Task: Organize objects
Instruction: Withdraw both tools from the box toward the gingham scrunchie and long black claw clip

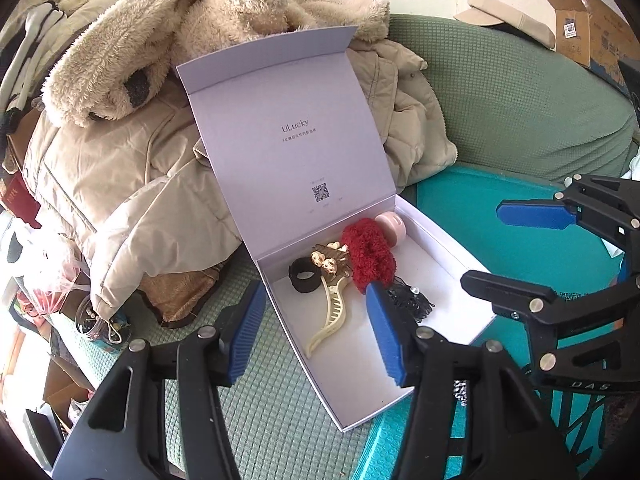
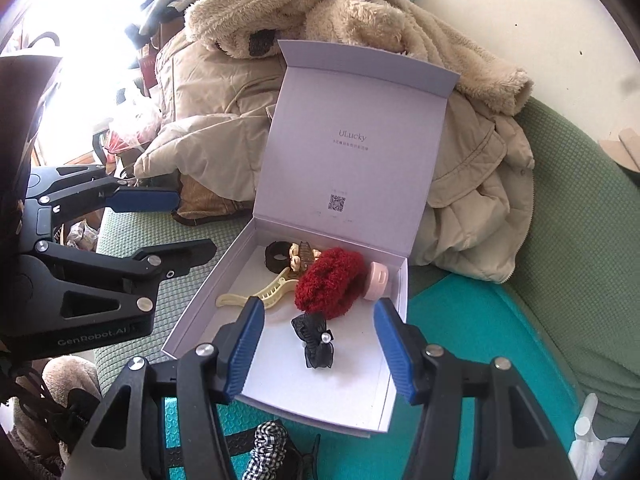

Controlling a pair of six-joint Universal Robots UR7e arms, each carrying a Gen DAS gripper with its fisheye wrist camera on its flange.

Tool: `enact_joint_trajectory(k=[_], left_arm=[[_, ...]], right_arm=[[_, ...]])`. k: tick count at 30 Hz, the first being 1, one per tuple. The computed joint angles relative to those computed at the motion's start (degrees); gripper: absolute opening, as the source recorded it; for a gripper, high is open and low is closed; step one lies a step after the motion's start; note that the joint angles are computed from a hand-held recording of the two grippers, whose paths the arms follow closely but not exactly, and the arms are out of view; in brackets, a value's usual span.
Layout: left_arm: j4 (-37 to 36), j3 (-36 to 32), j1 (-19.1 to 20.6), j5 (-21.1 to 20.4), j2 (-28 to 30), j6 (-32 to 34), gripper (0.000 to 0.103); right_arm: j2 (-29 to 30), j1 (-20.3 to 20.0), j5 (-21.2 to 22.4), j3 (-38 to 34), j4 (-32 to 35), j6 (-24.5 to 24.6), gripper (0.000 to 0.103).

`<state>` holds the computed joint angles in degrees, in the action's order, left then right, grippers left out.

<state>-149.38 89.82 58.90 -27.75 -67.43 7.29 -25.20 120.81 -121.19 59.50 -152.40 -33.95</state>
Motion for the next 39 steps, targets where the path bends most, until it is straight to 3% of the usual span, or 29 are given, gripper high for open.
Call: enact_joint_trajectory(k=[24,39], left_arm=[[3.9,14.0,-8.5,1.7,-9.3,-9.9,0.054],[8.8,21.1,-11.0,-0.7,-11.5,-19.3,0.054]], right_arm=[[-12.0,2.6,-0.2,20.8,-12.1,0.3,0.058],[-17.4,2.1,-0.3,31.6,-14.6,3.4,0.058]])
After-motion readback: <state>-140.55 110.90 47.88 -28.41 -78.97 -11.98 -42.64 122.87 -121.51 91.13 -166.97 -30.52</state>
